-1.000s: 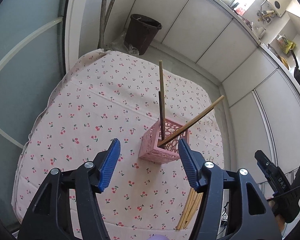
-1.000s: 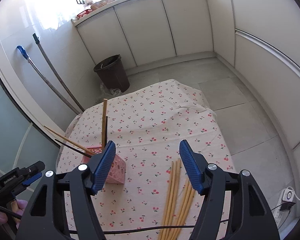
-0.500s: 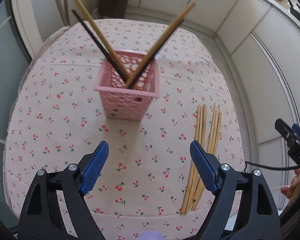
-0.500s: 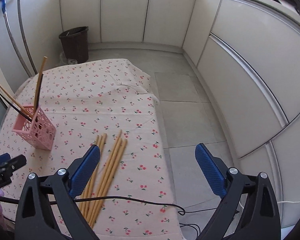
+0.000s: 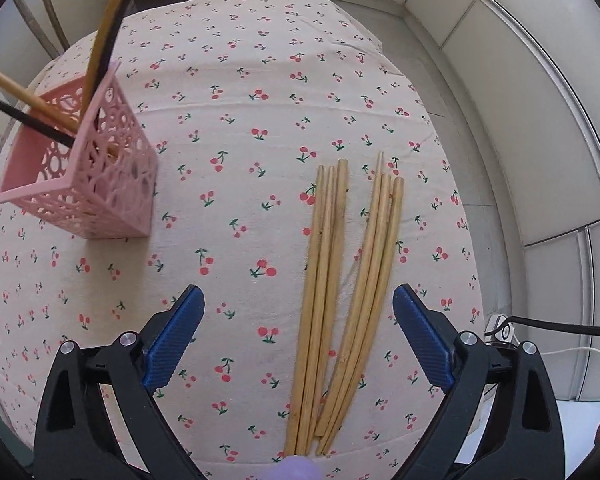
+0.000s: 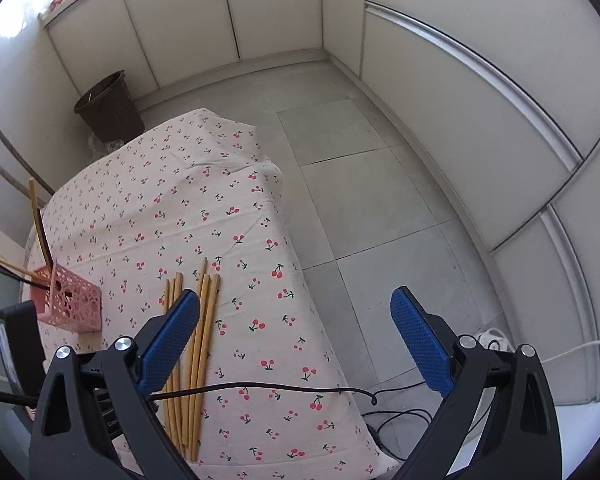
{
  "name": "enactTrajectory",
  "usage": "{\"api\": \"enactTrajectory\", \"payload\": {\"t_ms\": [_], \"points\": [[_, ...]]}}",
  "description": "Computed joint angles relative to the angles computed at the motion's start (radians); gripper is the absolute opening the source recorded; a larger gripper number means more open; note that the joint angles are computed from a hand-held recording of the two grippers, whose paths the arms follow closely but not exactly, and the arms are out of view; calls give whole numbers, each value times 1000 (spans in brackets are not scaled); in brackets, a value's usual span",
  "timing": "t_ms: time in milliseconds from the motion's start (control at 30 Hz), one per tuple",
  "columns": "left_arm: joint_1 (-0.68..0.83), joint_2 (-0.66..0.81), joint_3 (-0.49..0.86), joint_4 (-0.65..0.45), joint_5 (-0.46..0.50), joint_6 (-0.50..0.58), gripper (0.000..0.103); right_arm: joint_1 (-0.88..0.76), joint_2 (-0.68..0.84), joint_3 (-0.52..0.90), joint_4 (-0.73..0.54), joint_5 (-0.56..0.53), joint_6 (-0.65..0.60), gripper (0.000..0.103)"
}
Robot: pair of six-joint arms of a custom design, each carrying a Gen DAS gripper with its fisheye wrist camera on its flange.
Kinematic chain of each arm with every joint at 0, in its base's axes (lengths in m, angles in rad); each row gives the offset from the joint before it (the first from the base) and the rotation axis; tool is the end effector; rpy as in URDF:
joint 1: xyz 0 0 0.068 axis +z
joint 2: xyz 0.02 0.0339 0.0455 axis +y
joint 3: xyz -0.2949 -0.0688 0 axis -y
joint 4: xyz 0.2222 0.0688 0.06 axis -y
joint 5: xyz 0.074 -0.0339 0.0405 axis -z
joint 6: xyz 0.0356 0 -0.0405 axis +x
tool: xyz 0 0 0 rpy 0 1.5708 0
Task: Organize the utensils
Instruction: 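Move both tools back over the remaining bamboo chopsticks, then close the left tool on a bamboo chopstick while the right tool approaches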
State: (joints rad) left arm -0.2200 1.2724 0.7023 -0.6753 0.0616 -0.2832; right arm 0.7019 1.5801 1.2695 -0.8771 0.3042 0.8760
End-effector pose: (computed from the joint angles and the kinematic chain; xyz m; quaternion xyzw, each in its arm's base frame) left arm 0.1828 -0.0431 0.2222 -0.0262 0.9860 -0.0697 0.1492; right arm 0.2306 0.1810 0.2975 0.1131 0.9642 0.0287 0.2381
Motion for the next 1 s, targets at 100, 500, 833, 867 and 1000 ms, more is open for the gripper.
{"api": "enactTrajectory", "payload": {"t_ms": [100, 500, 833, 867, 1000], "points": [[-7, 56, 22, 28, -8, -19, 92, -58, -35, -39, 36, -72, 12, 94], [-42, 223, 94, 139, -84, 13, 73, -106, -42, -65, 69, -152, 13, 94], [-32, 282, 87, 201, -91, 31, 37, -119, -32, -76, 82, -171, 2, 94], [-32, 292, 89, 206, -91, 30, 37, -119, -30, -76, 82, -172, 2, 94], [-40, 314, 85, 223, -110, 30, 29, -115, -16, -72, 81, -172, -4, 94]]}}
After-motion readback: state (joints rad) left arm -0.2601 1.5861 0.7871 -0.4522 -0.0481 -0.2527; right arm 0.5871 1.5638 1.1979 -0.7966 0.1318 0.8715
